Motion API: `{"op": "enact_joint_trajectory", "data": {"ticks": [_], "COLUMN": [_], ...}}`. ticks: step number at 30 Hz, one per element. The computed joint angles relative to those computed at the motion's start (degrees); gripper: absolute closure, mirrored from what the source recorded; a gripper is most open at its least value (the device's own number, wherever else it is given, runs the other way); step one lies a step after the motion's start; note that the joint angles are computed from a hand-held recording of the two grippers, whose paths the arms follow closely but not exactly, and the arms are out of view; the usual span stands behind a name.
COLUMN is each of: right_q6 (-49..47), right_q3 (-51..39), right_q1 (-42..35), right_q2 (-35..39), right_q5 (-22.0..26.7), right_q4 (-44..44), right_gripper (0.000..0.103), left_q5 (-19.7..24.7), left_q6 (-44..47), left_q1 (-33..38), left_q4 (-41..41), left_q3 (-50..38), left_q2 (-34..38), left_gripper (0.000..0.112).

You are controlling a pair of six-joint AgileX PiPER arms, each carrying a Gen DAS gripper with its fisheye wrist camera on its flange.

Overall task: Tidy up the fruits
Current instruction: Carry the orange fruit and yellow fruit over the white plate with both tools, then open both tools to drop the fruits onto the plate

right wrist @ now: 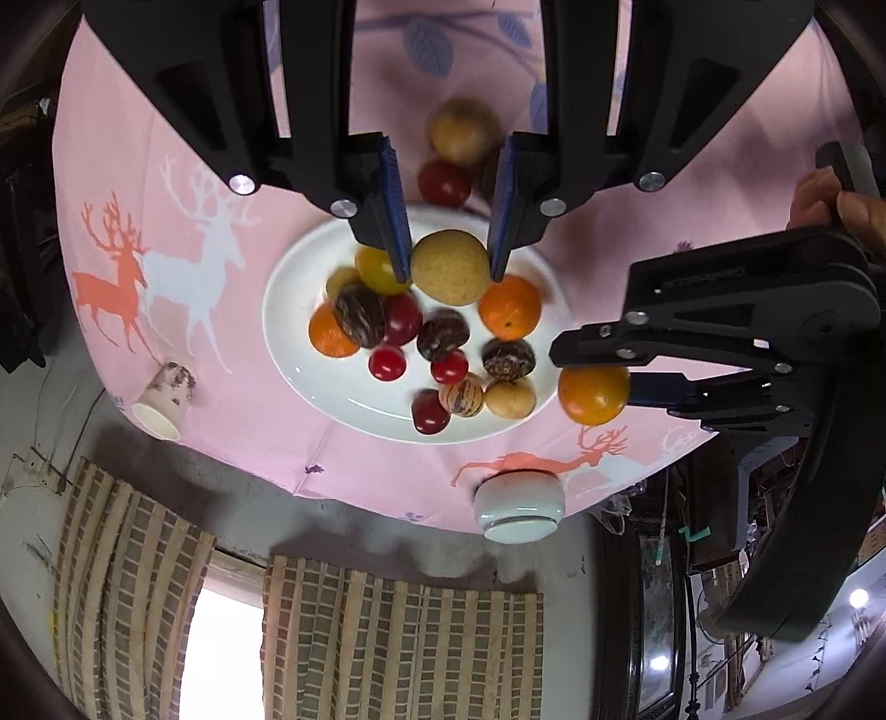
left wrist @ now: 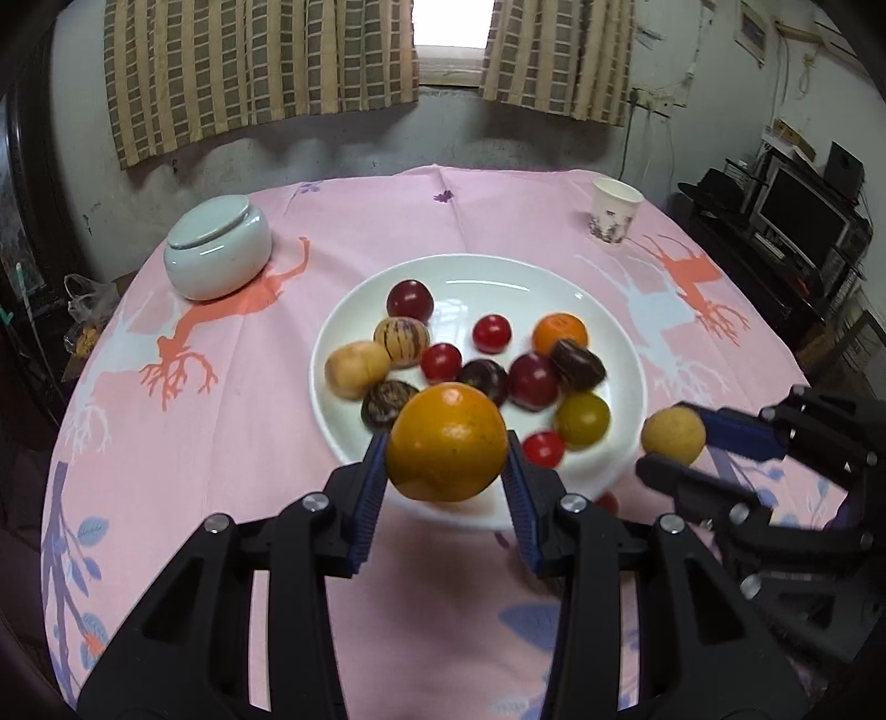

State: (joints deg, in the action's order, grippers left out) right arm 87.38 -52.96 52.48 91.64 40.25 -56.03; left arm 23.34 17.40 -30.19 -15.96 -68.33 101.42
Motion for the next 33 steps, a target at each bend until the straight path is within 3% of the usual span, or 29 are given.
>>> {"op": "enact_joint_trajectory", "data": {"ticks": [3,10,13,17,21,24,27,30,33], "right_q6": [-2.3,-3.4,-5.2,-3.7,2.9,8.7,11.4,15.5,15.6], "right_q3": [-1.8,-4.5,-5.8,-6.2,-2.4,1.0,3.6,6.8,8.9], "right_q1": [-3.9,-9.6,-11.1,-10.4,-8.7,-6.9,-3.5,0.9,4.6], "right_q2": [3.1,9.4,11.7,12.6,8.9,5.5,2.3,-0.9,-3.5], "right_q5": [-3.8,-10.7,-12.4,-10.1,-10.1,-9.4,-6.4,-2.8,0.2], "right_q4": [0.3,-0.6,0.4,-0.4,-5.2,-8.2,-8.7,-9.9,-6.9], "right_gripper": [0.075,0.075,0.075,0.074,0.060,0.051,0.050,0.046,0.043], "left_q5": [2.7,2.8,3.7,2.6,0.7,-0.1,-2.0,-5.0,-6.8], "left_q6": [-2.8,-7.8,-8.1,-9.8,-11.0,-9.8,-11.3,-14.3,-14.3], "left_q1": [0.3,0.5,0.4,0.1,-0.2,0.0,-0.7,-1.4,-1.8], "left_q4": [1.9,6.0,6.0,7.5,9.1,7.8,9.9,12.4,11.4], "left_q3": [-6.4,-12.8,-15.0,-14.1,-10.6,-7.6,-2.8,2.9,7.8], "left_q2": [5.6,12.0,13.7,13.2,10.0,7.1,3.1,-1.8,-6.2], "left_gripper": [0.071,0.072,0.060,0.056,0.048,0.048,0.048,0.036,0.035]}}
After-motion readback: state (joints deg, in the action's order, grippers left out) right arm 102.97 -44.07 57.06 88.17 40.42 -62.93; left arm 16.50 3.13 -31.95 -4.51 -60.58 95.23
